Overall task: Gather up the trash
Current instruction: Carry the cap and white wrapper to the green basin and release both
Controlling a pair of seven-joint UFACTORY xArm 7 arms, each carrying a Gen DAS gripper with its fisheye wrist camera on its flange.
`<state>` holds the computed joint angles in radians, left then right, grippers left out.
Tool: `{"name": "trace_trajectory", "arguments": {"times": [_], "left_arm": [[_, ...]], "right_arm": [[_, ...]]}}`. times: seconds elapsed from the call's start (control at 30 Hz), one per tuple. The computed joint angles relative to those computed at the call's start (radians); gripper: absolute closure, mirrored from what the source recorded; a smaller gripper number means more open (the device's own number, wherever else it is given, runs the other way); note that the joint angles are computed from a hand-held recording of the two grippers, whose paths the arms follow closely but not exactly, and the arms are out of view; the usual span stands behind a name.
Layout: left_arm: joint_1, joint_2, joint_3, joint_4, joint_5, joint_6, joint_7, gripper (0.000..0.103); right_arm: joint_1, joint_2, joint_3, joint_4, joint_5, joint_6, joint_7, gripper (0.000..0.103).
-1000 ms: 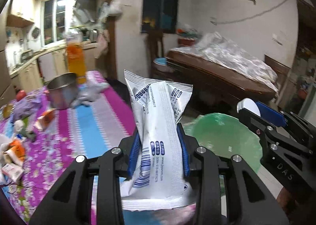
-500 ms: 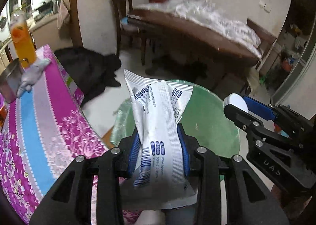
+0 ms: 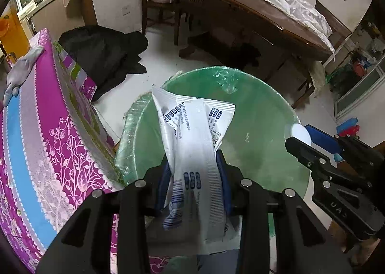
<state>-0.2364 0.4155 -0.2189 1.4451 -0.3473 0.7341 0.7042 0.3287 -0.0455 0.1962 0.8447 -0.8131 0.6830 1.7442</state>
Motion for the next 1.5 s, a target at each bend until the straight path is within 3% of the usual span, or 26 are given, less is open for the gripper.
{"name": "trace_trajectory", "arguments": {"times": [0.5,0.6,0.63,0.73,1.1,1.27,1.5], "left_arm": [[-0.003,-0.011,-0.004,-0.005,-0.007,-0.008,0.002,0.065],[-0.002,-0.009,-0.005,-0.002,-0.011,-0.01,0.004,0.06],[-0.002,-0.008,-0.006,0.0,-0.013,-0.011,0.006,0.053],[0.002,-0.009,-0.008,-0.002,-0.021,-0.023,0.016,0.043],[0.006,-0.009,-0.011,-0.009,-0.023,-0.032,0.019,0.037],[0.027,-0.027,-0.019,-0.032,-0.066,-0.048,0.063,0.028],[0.09,-0.08,-0.036,-0.094,-0.204,-0.123,0.208,0.013]], "right_arm": [[0.011,0.007,0.002,0.001,-0.034,-0.011,0.041,0.063],[0.01,0.003,0.002,-0.002,-0.044,-0.011,0.051,0.063],[0.01,0.001,0.003,-0.002,-0.047,-0.012,0.054,0.062],[0.009,-0.006,0.004,-0.007,-0.064,-0.012,0.071,0.052],[0.003,-0.027,0.017,-0.028,-0.087,-0.01,0.111,0.049],[0.017,-0.04,0.042,-0.015,-0.12,0.048,0.144,0.045],[0.083,-0.037,0.098,0.079,-0.22,0.242,0.204,0.029]]}}
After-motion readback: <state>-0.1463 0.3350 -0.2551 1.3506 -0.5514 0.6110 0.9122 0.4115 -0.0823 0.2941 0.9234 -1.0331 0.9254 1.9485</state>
